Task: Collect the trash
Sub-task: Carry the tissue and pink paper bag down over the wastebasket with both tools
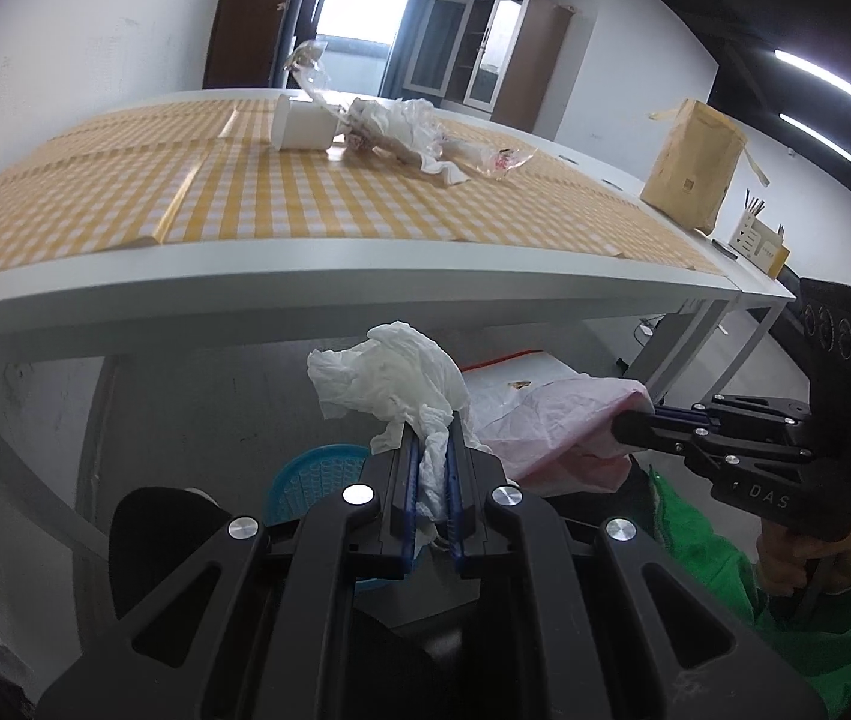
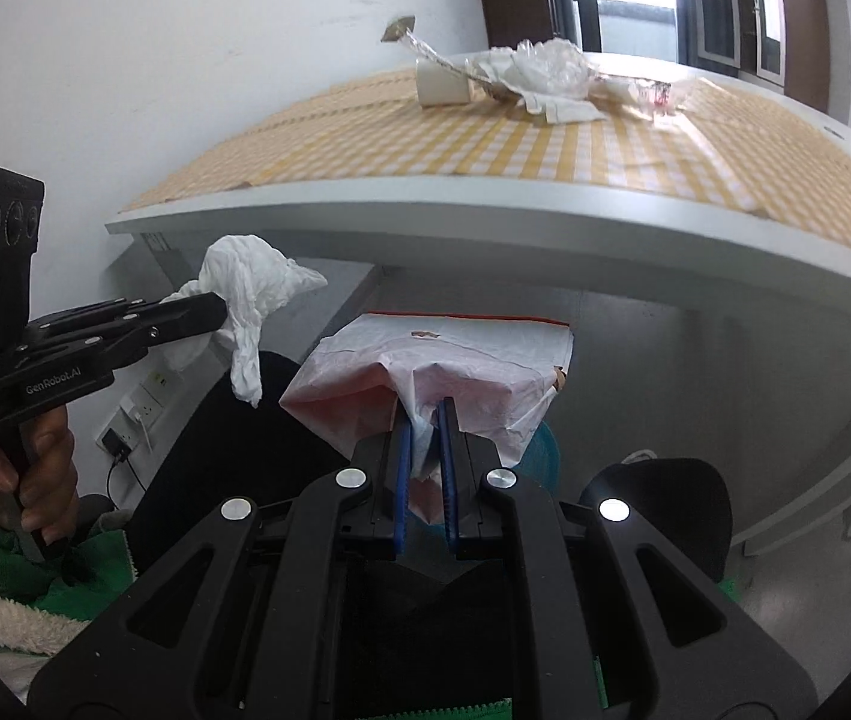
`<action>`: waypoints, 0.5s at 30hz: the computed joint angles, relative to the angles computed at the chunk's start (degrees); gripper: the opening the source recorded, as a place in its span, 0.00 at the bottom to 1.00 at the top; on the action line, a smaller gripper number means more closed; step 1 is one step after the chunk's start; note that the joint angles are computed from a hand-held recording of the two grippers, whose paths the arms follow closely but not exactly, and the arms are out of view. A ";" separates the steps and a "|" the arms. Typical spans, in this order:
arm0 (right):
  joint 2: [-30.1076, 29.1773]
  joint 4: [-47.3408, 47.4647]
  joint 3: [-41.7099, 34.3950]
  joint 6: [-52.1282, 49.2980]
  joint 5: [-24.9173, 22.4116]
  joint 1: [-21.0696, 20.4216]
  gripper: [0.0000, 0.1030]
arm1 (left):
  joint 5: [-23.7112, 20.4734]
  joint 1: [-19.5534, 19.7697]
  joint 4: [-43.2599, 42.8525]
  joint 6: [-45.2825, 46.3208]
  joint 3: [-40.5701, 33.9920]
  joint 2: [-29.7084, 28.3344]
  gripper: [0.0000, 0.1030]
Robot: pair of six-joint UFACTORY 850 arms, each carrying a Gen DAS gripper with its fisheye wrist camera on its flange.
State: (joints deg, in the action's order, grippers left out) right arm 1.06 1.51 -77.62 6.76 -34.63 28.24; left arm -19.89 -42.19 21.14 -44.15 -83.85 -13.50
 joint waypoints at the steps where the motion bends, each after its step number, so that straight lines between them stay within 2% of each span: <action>1: -0.22 0.16 0.14 -0.09 -0.03 -0.10 0.08 | 0.09 0.12 -0.82 0.54 0.08 -0.10 0.07; 5: -1.41 1.09 0.32 -0.65 -0.20 -0.70 0.08 | 0.64 0.85 -7.01 5.42 0.40 -0.87 0.07; 15: -4.41 2.09 0.84 -0.50 -0.03 -1.90 0.08 | 0.65 2.33 -13.83 10.62 0.79 -2.95 0.07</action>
State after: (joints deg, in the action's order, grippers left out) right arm -3.35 3.60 -76.78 6.26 -34.65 26.35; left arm -19.24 -39.86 7.31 -33.52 -83.06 -16.45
